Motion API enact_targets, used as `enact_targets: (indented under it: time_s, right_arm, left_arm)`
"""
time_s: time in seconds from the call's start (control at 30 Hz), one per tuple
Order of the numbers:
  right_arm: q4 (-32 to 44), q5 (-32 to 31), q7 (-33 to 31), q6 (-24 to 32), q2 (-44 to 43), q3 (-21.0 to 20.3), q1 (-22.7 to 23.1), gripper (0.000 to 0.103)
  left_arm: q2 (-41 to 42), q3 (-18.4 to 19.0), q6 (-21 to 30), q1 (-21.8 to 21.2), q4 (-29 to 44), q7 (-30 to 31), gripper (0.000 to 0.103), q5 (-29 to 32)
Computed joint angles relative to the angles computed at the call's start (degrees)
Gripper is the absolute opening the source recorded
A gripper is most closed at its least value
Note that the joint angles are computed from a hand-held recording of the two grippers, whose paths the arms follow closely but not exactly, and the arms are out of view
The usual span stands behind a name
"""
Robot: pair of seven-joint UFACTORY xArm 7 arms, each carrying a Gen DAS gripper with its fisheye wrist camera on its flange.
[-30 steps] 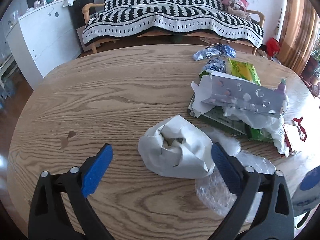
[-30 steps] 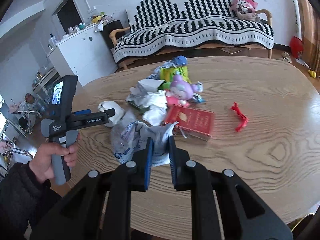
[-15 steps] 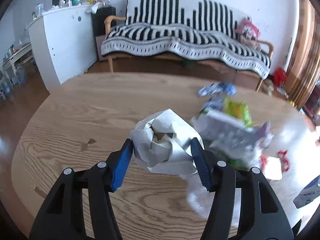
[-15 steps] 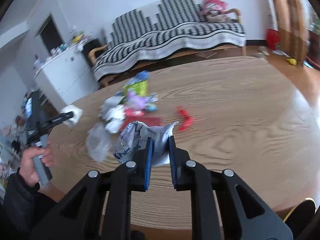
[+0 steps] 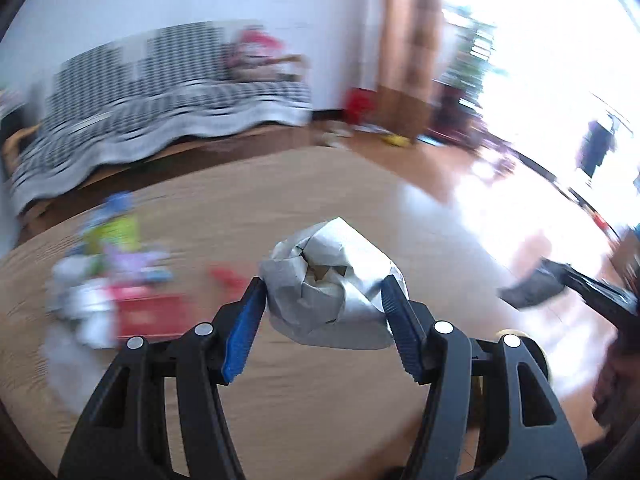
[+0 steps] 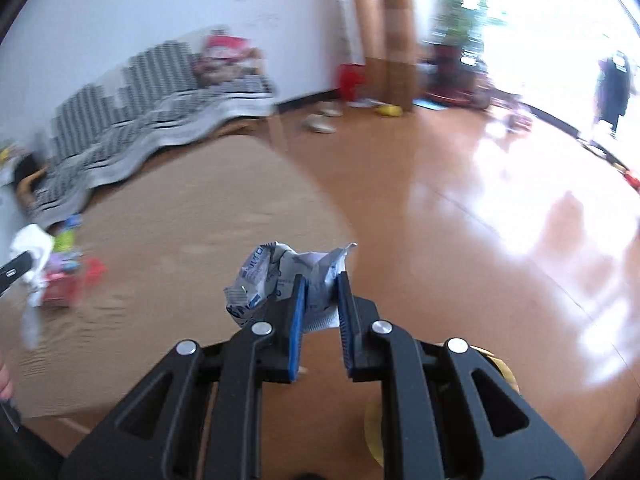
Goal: Collect trash
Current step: 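Carry the wrapper to the black bin and open the right tool while left carries paper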
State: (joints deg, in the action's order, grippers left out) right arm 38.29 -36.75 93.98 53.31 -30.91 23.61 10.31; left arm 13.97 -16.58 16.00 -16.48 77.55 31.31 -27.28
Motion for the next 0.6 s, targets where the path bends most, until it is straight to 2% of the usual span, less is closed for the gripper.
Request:
enact_targets:
  time_s: [0.1,0.3,0.37,0.53,0.6]
  right_arm:
    - [-7.9,6.2,-0.9,4.9,-8.8,-2.0,2.5,0.016]
    - [-17.3,19.2,-4.9,11.3,-17.6,-5.7,5.1,0.016]
    - [-20.8,21.6,-6.1,10.0,-19.2,-7.3,4.8,0.016]
    - [-25.6,25.8,-7.7,5.2,-17.1,-8.5,3.8,0.016]
    - [-26.3,25.9,-8.8,1.1,-13.6,-9.3,2.3,0.016]
  left_arm:
    - [-0.3,-3.8,0.6,-2.0,-1.6,4.0,0.059,-2.3]
    - [1.9,-5.4,5.5,-10.2,-1.4,1.9,0.059,0.5]
    - [3.4,-4.8,7.1,-13.2,-0.1,-1.0,0.059,3.5]
    - [7.0,-5.6,9.2,-14.4,2.9,0.1,0.059,4.2]
    - [8.1,-5.4,10.0,-15.1,3.8,-0.8,0.059,5.1]
